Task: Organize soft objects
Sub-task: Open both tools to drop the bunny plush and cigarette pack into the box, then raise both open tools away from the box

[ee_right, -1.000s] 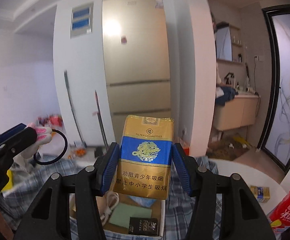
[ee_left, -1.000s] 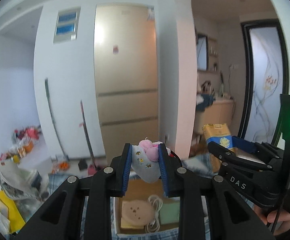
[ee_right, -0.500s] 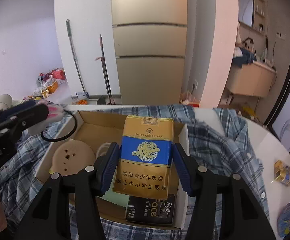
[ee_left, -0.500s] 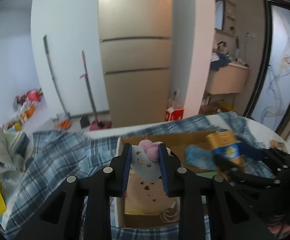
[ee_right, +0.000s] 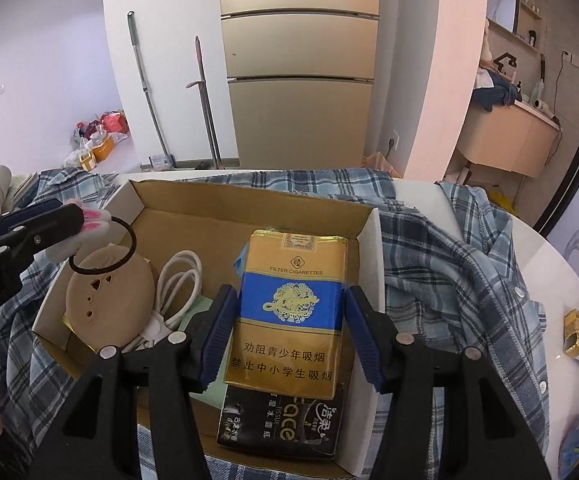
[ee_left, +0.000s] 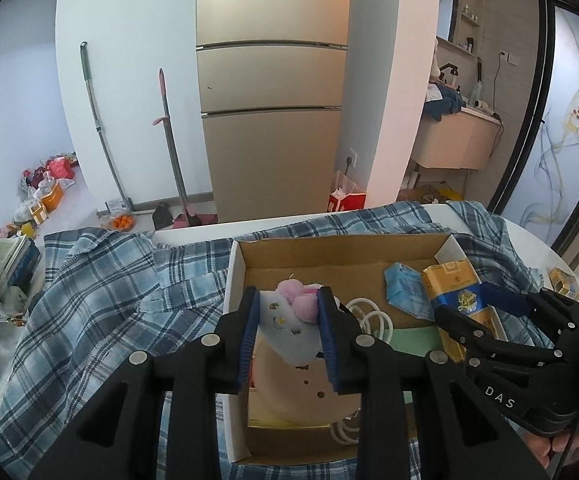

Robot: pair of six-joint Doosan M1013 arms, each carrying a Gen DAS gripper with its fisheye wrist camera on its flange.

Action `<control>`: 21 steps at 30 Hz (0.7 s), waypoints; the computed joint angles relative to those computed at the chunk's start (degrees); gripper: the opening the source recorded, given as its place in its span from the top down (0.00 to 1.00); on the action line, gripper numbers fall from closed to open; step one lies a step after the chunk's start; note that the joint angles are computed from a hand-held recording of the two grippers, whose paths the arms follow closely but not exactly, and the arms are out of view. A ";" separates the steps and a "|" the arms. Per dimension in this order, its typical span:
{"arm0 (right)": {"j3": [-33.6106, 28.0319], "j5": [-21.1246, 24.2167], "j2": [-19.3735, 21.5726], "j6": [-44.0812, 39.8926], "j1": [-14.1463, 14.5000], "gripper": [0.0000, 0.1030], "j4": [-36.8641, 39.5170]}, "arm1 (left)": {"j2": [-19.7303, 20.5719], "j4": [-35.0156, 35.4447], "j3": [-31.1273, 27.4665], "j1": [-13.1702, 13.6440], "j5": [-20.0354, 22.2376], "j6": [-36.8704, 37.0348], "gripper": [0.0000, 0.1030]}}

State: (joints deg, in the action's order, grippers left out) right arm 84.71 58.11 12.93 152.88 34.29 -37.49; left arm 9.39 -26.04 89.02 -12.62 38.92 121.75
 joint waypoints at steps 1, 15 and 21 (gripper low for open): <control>-0.10 0.21 0.07 -0.17 0.06 0.44 -0.10 | -0.04 0.34 0.06 -0.06 -0.18 -0.45 0.61; 0.19 0.18 -0.53 2.85 0.56 0.20 -4.08 | -1.72 -0.79 1.62 0.14 -5.50 -0.23 0.27; 0.34 1.12 -1.52 6.70 1.70 0.20 -9.70 | -3.87 -5.16 3.29 0.44 -9.91 4.58 0.27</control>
State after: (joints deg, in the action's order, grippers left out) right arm 85.05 59.23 11.40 159.58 35.99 -47.19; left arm 5.52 -31.20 92.31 -12.18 29.01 126.33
